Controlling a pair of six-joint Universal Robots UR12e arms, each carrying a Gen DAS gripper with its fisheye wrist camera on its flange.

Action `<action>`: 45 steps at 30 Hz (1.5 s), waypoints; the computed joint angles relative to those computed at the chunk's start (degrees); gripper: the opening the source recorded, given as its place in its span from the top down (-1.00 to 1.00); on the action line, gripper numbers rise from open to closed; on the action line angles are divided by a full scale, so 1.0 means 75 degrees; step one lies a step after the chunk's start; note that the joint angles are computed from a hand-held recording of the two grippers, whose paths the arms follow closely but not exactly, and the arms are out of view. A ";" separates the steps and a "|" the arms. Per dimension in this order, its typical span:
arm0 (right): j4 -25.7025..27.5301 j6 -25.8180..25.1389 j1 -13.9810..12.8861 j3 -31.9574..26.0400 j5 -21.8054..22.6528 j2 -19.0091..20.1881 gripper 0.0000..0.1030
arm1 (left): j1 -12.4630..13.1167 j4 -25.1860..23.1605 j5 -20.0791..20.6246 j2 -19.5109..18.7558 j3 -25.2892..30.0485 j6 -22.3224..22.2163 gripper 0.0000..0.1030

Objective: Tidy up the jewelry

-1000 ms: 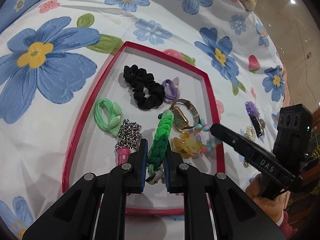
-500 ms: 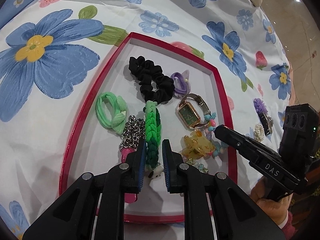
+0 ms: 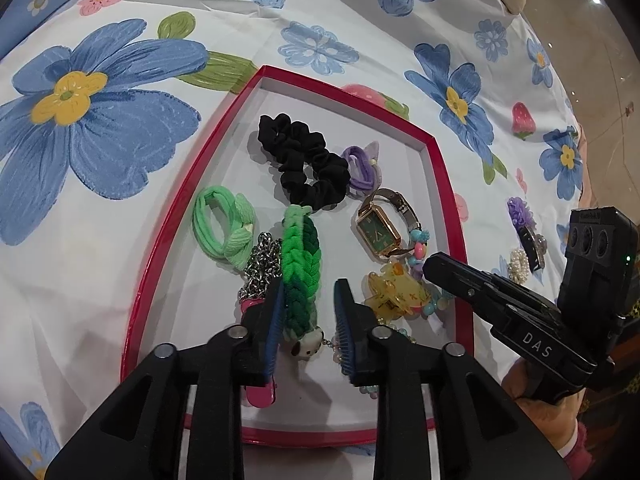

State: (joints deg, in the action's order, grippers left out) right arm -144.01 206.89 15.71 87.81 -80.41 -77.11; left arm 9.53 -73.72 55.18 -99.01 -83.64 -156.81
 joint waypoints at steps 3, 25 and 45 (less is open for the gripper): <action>0.0027 -0.0008 0.0004 -0.0020 0.0005 0.0010 0.72 | -0.0019 0.0099 0.0080 0.0028 -0.0023 0.0006 0.38; -0.0346 0.0196 0.0012 0.0099 -0.0186 -0.0141 0.03 | 0.0098 0.0405 0.0337 0.0282 -0.0197 -0.0251 -0.54; -0.1684 0.1148 0.0230 0.1164 -0.0498 -0.0884 -0.36 | 0.0678 0.0952 0.0090 0.1299 -0.1236 -0.0638 -0.79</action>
State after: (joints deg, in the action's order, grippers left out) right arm -156.64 215.50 17.43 96.54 -84.14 -83.74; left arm 14.62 -66.59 55.85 -89.27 -92.91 -161.60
